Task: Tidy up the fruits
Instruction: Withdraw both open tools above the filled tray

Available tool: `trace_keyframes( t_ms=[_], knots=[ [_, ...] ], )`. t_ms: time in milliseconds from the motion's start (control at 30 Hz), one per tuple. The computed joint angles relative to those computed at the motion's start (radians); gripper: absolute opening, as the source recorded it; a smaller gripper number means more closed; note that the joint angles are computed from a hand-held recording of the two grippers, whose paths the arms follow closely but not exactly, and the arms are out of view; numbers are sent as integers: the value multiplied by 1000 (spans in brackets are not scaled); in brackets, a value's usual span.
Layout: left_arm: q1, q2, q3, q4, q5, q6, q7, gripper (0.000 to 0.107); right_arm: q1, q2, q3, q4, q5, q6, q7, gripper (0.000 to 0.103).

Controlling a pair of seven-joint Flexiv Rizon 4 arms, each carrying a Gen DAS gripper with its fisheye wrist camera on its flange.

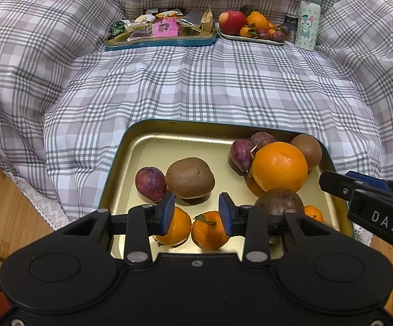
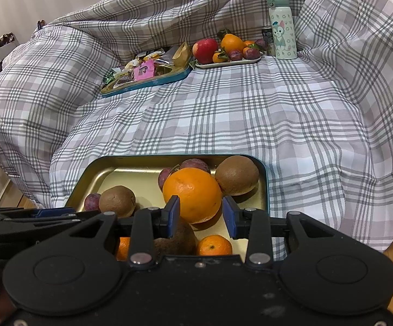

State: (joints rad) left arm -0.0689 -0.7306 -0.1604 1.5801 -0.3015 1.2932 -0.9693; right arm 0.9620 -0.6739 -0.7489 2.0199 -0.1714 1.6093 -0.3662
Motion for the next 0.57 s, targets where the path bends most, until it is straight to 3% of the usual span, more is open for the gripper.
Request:
trace_keyframes(
  t_ms=[567],
  knots=[
    [9, -3, -11, 0, -5, 0, 15, 45, -3, 0, 6, -4, -1, -1, 1, 38]
  ],
)
